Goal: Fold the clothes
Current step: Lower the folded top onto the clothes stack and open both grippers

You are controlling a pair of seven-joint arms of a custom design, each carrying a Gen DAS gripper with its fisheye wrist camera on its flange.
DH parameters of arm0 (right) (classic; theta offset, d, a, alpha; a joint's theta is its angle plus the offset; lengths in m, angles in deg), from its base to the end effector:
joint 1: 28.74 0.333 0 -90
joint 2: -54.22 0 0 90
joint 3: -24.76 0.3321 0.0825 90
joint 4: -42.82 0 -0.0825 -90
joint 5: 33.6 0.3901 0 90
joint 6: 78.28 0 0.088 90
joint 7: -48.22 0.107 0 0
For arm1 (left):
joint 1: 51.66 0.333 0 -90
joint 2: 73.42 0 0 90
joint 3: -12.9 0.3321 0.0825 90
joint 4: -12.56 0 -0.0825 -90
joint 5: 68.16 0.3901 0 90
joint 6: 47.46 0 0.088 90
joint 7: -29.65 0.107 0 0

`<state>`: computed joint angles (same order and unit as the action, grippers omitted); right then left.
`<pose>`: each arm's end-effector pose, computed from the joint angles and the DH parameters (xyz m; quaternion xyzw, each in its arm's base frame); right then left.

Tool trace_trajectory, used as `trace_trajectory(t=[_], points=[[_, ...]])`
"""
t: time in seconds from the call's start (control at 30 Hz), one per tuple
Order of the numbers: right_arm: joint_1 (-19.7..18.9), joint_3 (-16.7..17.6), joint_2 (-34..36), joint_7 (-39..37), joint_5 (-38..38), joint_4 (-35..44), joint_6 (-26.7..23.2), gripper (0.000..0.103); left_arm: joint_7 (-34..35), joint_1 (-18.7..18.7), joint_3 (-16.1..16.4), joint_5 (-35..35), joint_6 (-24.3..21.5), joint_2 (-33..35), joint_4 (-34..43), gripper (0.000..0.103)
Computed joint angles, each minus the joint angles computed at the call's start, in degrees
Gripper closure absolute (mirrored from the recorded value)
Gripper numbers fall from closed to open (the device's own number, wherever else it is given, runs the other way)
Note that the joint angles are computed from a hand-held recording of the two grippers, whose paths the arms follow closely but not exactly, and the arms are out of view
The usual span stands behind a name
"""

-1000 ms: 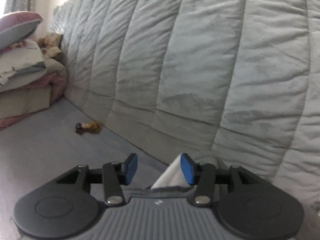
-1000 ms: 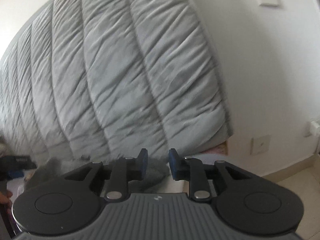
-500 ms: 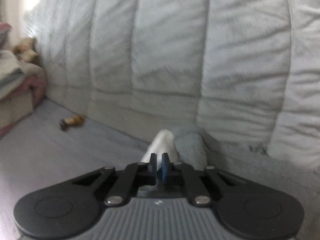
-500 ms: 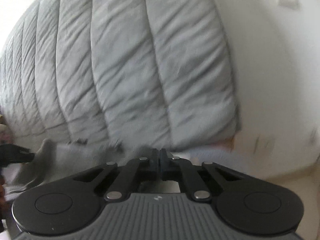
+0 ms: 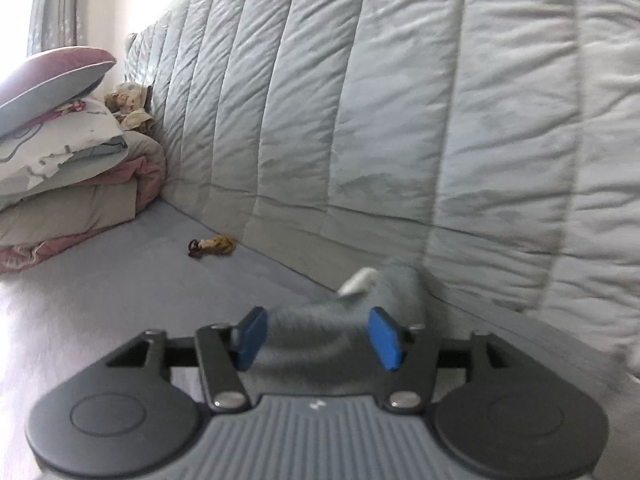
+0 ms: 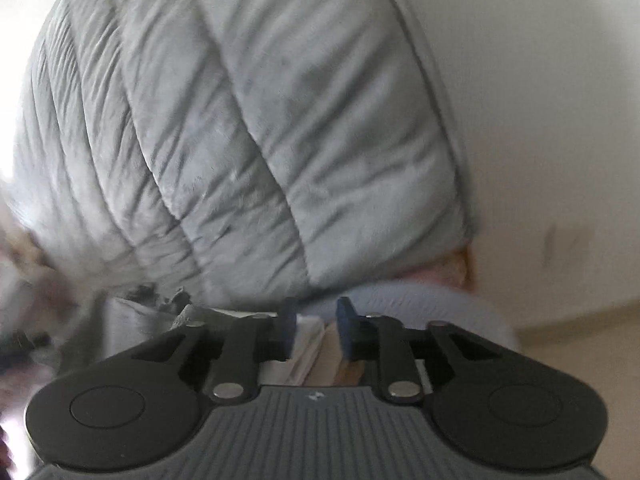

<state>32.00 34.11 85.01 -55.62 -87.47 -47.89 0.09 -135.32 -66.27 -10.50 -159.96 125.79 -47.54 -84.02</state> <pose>0.3227 0.5547 0.3426 -0.0356 0.8520 -0.4307 0.2955 0.6084 -0.3319 0.3999 -0.3131 0.7994 -0.4836 0.1705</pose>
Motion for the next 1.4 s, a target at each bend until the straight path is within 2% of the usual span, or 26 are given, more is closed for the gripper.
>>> trace_trajectory(t=[0.07, 0.13, 0.3, 0.43, 0.57, 0.63, 0.7, 0.73, 0.77, 0.8, 0.83, 0.87, 0.9, 1.03, 1.23, 1.3, 1.4], points=[[0.3, 0.4, -4.1, 5.9, -3.3, -7.6, 4.8, 0.076, 1.2, 2.7, -0.3, -3.0, -5.4, -5.2, -6.3, 0.038], [0.3, 1.3, -7.1, 10.6, -6.5, -13.0, 7.8, 0.074, 1.8, 4.2, 0.8, -5.0, -11.4, -10.5, -12.5, 0.038], [-0.7, 3.5, -9.8, 7.1, -11.5, -17.0, 10.5, 0.074, -7.1, 5.1, 5.2, -1.6, -24.6, -21.2, -25.5, 0.038], [-1.8, 4.2, -11.9, 2.7, -14.6, -19.9, 13.0, 0.074, -18.7, 4.1, 9.0, 4.5, -33.4, -25.4, -31.6, 0.038], [-5.5, 4.3, -14.4, -2.0, -16.8, -23.3, 21.9, 0.074, -26.5, 2.2, 9.8, 6.3, -33.0, -27.1, -35.5, 0.040], [-6.9, 4.3, -14.6, -4.6, -16.7, -23.4, 25.2, 0.074, -33.0, 1.6, 10.1, 8.2, -32.6, -27.5, -36.8, 0.043], [-7.1, 4.3, -14.0, -7.3, -16.1, -22.4, 25.4, 0.074, -37.4, 1.1, 10.3, 8.9, -32.7, -27.9, -38.1, 0.050], [-7.1, 4.3, -13.8, -8.6, -15.6, -21.9, 25.1, 0.076, -38.0, 0.9, 10.4, 8.1, -33.1, -28.4, -38.8, 0.057], [-7.1, 4.3, -14.0, -9.5, -15.8, -21.8, 25.3, 0.079, -38.2, 0.8, 10.6, 6.8, -33.6, -29.0, -39.5, 0.069], [-7.1, 4.2, -14.1, -10.2, -15.9, -21.7, 25.5, 0.090, -38.3, 0.7, 10.8, 5.5, -34.2, -29.6, -40.2, 0.074], [-7.2, 4.2, -14.3, -11.3, -16.6, -21.7, 26.2, 0.094, -38.4, 0.5, 10.8, 4.5, -34.0, -30.2, -40.8, 0.081], [-7.2, 4.2, -14.2, -12.9, -16.2, -21.2, 25.9, 0.095, -38.4, 0.2, 10.7, 3.6, -33.2, -31.0, -41.3, 0.092], [-7.3, 4.2, -14.1, -14.6, -15.6, -20.6, 25.5, 0.095, -38.7, 0.0, 10.8, 3.0, -32.8, -31.7, -41.7, 0.096], [-7.0, 4.4, -16.1, -17.1, -13.9, -20.9, 22.5, 0.096, -41.8, -0.4, 11.7, 1.9, -33.1, -34.1, -42.6, 0.098], [-7.1, 5.9, -19.0, -22.2, -12.3, -20.3, 17.7, 0.096, -47.9, 0.0, 13.6, -1.3, -39.0, -36.7, -44.2, 0.099], [-7.3, 6.2, -18.8, -24.7, -11.0, -19.5, 16.8, 0.096, -49.2, -0.1, 13.4, -1.5, -39.3, -36.7, -44.7, 0.099], [-8.2, 6.2, -17.5, -27.2, -7.7, -18.7, 17.5, 0.096, -49.4, -0.7, 12.3, -0.1, -37.2, -35.5, -45.3, 0.099]])
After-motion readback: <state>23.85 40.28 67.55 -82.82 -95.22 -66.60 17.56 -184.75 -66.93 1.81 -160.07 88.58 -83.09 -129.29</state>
